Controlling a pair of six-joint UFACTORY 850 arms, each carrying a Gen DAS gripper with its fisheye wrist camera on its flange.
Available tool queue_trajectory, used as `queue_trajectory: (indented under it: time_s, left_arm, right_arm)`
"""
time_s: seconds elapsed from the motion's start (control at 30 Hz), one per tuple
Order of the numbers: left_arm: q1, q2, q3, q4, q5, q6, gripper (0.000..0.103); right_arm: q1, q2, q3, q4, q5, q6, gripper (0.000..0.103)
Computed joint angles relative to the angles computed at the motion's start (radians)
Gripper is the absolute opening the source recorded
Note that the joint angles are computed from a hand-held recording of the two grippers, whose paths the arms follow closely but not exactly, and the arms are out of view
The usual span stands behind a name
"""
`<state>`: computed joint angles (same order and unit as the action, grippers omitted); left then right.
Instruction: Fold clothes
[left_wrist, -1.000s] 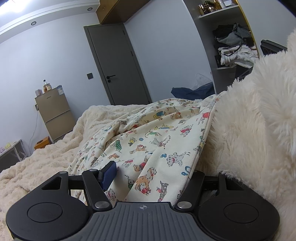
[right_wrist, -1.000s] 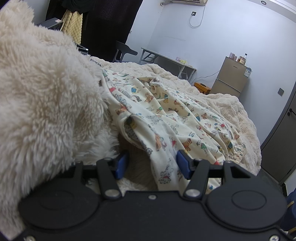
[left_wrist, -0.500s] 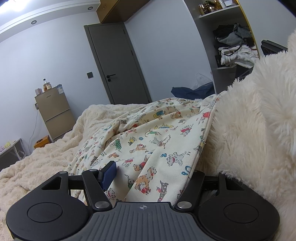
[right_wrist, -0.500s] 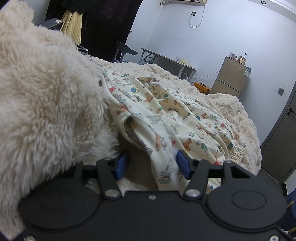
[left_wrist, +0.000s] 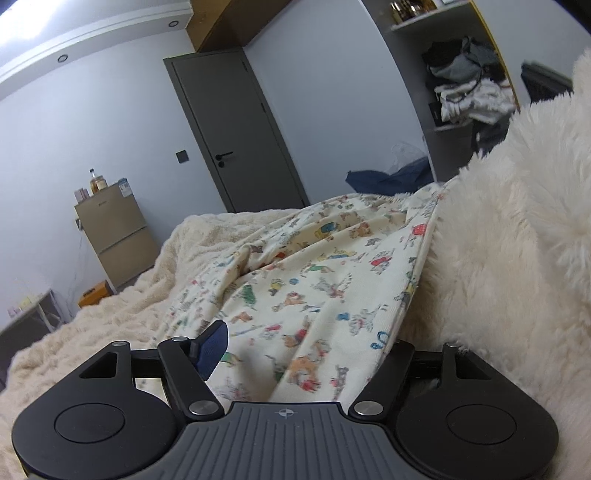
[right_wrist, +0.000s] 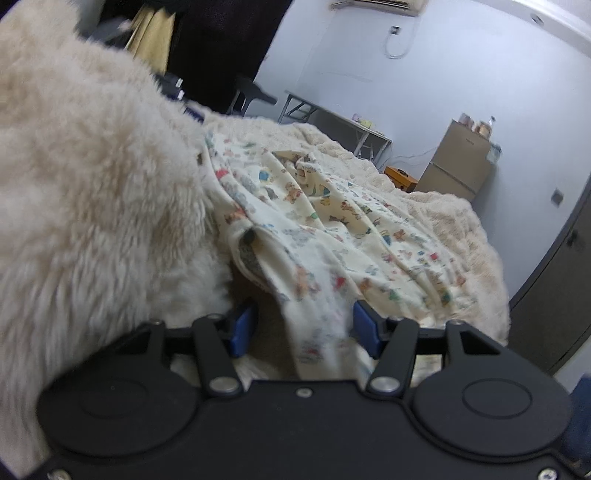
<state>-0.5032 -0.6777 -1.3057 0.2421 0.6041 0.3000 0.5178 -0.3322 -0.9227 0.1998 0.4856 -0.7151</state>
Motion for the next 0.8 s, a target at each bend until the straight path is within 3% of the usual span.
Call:
queue_trajectory:
  time_s: [0.2,0.33,0.47,0.7,0.8]
  left_arm:
    - [0.007,0.027,0.012,-0.035,-0.101,0.159,0.066]
    - [0.02,0.051,0.039,-0.019,-0.146,0.229,0.066]
    - [0.029,0.044,0.037,0.021,-0.159,0.2,0.067]
    - [0.0,0.005,0.03,-0.14,-0.01,0.391,0.065]
    - [-0.004,0.0,0.036,-0.181,0.054,0.414,0.053]
  right_arm:
    - [-0.024,0.015,0.018,0.125,-0.05,-0.229,0.066]
    - [-0.024,-0.021,0.011,0.164,-0.008,-0.284,0.068]
    - [-0.02,-0.047,0.008,0.135,0.041,-0.307,0.068]
    - [-0.025,-0.046,0.011,0.105,0.099,-0.341,0.067]
    - [-0.044,-0.037,0.008,0.055,0.1,-0.278,0.067]
